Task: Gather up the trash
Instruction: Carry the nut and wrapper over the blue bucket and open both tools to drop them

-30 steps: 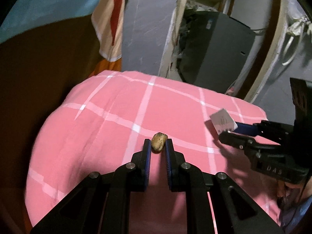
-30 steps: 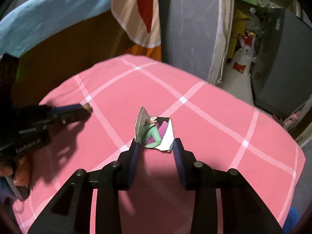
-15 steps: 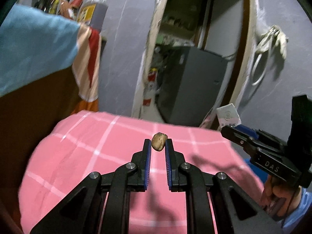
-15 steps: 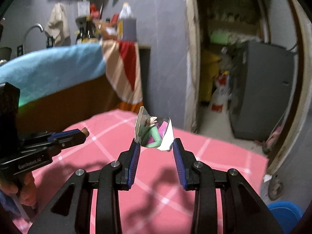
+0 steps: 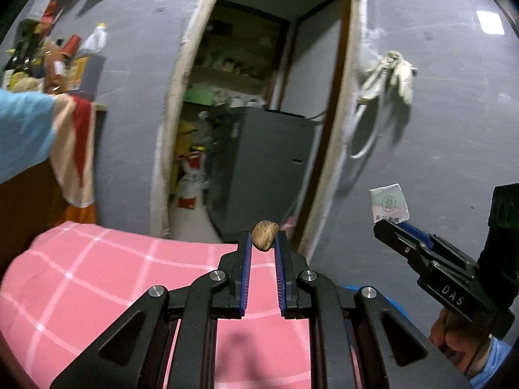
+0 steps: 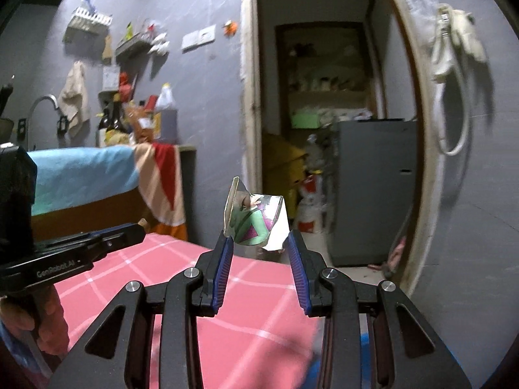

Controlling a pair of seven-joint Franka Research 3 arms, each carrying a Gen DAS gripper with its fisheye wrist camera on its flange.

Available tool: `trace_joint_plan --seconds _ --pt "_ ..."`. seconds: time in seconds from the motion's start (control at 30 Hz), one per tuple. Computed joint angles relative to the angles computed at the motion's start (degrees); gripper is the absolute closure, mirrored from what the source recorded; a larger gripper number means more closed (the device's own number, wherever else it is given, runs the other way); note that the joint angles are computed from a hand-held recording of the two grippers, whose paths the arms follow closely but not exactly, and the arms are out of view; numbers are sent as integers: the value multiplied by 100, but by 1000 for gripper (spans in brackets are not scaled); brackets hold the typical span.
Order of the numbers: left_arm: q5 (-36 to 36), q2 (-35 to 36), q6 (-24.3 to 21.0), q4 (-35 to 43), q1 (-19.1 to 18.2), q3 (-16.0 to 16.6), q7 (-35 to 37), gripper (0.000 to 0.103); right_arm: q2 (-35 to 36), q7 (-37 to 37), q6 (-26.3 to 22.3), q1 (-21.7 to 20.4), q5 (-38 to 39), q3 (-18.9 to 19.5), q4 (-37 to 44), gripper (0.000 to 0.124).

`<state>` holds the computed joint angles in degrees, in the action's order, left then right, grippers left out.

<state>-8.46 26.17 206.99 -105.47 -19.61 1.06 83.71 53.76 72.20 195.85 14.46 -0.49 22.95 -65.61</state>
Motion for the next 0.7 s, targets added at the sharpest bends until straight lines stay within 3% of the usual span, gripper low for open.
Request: trace_joint_plan --seconds 0.23,0.4,0.5,0.7 --pt "330 267 -104 440 -164 -193 -25 92 -910 413 1058 -49 330 -621 -1534 91" --pt "730 519 -306 815 -164 -353 -247 92 -1294 632 1441 54 552 -1037 -2206 91" --pt "987 697 -503 1079 -193 -413 -412 92 -1485 711 1514 89 749 -1224 -2564 91" --pt "1620 1067 -969 1586 -136 -622 -839 92 -1712 709 1202 168 1294 -1518 -2949 90"
